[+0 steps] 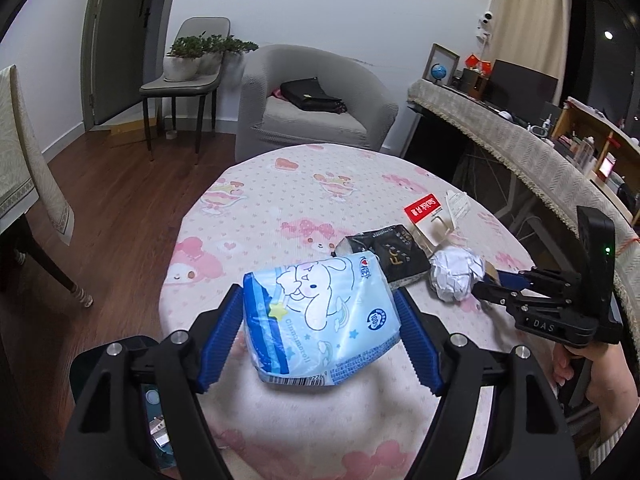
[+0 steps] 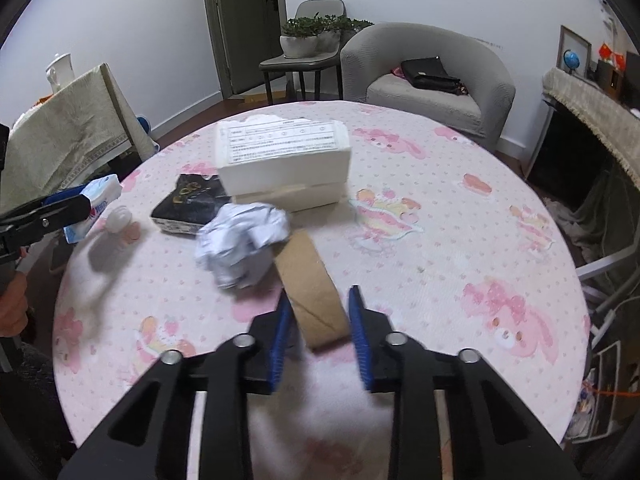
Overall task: Collect trash
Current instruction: 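Grasp the blue-white diaper pack with the left tool while the right tool grips the cardboard tube, then carry the diaper pack and cardboard tube in both tools over the teal bin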
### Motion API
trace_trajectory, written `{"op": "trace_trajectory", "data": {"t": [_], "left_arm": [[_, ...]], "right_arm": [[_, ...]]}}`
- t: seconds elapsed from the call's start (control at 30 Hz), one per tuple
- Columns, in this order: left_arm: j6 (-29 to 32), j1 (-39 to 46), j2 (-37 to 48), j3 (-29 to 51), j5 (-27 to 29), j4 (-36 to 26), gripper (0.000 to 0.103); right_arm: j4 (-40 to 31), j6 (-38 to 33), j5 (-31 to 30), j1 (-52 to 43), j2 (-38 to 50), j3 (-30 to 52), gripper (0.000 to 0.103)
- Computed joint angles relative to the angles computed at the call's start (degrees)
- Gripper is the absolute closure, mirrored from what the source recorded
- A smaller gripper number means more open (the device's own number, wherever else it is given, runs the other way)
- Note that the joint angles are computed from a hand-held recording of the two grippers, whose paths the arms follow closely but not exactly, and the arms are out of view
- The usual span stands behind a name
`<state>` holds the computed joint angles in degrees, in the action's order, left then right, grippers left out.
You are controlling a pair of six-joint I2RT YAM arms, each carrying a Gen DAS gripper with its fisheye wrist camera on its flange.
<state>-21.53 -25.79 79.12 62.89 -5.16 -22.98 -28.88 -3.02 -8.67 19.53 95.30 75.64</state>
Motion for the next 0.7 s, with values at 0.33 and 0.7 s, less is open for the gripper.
{"op": "trace_trajectory", "data": {"t": [0.33,0.7], "left_arm": [[1.9,2.3,-4.9,-3.4,3.1,0.0,0.026],[3.7,8.1,-11.1,-7.3,6.2,-1.6,0.026]], "right_arm": [[-1.3,6.7,7.9,3.3,-4.6,-3.4,0.079],[0.3,14.9,16.4,4.8,-12.2,-8.0,0.079]]}}
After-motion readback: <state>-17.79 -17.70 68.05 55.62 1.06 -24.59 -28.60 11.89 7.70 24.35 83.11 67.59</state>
